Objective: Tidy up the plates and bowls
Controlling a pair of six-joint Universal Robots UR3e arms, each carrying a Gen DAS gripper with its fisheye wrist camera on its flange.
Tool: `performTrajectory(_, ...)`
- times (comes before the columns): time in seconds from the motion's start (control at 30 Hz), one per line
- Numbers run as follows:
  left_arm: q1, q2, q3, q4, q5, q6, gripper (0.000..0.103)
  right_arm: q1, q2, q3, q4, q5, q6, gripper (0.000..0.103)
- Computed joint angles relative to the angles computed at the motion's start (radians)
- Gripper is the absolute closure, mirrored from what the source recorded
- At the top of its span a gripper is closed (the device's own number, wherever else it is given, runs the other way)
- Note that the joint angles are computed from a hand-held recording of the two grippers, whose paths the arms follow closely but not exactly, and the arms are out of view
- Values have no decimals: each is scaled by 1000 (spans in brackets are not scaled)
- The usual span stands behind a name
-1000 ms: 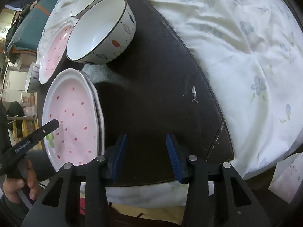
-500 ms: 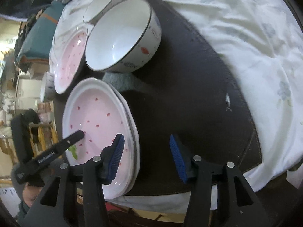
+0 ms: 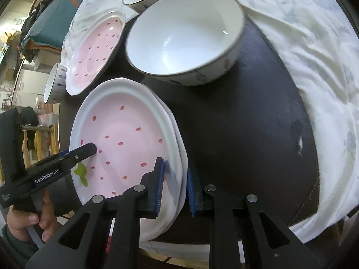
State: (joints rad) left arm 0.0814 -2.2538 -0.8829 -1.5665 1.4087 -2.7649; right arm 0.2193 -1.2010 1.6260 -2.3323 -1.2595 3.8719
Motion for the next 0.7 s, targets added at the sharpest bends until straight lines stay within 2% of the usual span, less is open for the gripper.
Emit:
performTrajectory(0.13,11,-51,95,-39,13,-31,66,12,74,-99,19,5,-6,82)
performTrajectory(0.3,18,-124,233,-104,31,-13,66,10,114,-166,57,6,-19,82)
performTrajectory(0.43,25,-115,218,-81,32,7,65,20,138,-214,91,1,-34,81)
performTrajectory(0.53,54,-66,130,-35,16,17,65,24,132,-200,81,18,-52,81)
performTrajectory(0.7,73,-72,141,-54,-9,-4,65,30,125,-173,53,38,-66,82)
